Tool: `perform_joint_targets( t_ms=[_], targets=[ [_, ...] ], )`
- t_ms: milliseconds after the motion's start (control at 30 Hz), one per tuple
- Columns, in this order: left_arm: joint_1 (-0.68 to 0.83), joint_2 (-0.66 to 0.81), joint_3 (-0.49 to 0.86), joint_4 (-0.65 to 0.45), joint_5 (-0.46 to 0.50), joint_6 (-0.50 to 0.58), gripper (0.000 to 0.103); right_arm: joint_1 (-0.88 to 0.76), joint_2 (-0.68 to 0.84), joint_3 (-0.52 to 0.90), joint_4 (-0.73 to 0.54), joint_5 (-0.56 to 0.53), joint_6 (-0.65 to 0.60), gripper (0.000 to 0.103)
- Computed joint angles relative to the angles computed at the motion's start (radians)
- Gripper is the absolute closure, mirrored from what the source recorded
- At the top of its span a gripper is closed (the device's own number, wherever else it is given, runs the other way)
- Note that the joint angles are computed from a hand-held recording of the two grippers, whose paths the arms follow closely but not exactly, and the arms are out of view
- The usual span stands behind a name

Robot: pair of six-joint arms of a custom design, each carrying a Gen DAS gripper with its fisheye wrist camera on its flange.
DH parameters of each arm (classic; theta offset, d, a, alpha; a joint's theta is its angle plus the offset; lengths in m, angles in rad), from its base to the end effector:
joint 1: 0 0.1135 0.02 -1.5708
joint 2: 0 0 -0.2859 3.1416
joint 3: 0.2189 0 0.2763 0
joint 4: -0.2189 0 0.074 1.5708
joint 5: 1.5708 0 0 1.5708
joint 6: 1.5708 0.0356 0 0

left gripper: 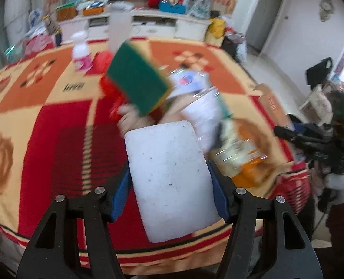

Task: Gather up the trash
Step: 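Carry both items to the black bin and open both grippers over it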

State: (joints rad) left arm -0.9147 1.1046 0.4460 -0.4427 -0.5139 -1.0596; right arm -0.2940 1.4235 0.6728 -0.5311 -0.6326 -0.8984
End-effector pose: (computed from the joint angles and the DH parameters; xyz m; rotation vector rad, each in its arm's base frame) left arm 0.1292 -0.1391 0.1576 -0.3322 2.4424 -0.1347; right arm 0.2410 -0.0510 0.1577 -0.8625 2.3644 0.4754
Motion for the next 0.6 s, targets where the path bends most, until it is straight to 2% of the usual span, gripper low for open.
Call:
perform_joint_targets(
  t_ms=[100,300,600],
  targets=[
    [-0.008,0.055,0.078,0.028,0.013,0.054,0.042,-0.064,-0.007,0.011,0.021,0.02,-0.007,0.044],
    [0.014,0.283,0.286,0.155,0.101,0.213,0.042,-0.229,0.082,0.12,0.021,0.026,-0.011,0.044],
    [0.021,0.758,0.755,0.21,0.252,0.372,0.042,-0.416,0.307,0.371,0.05,0.093,0.072,0.044]
  ],
)
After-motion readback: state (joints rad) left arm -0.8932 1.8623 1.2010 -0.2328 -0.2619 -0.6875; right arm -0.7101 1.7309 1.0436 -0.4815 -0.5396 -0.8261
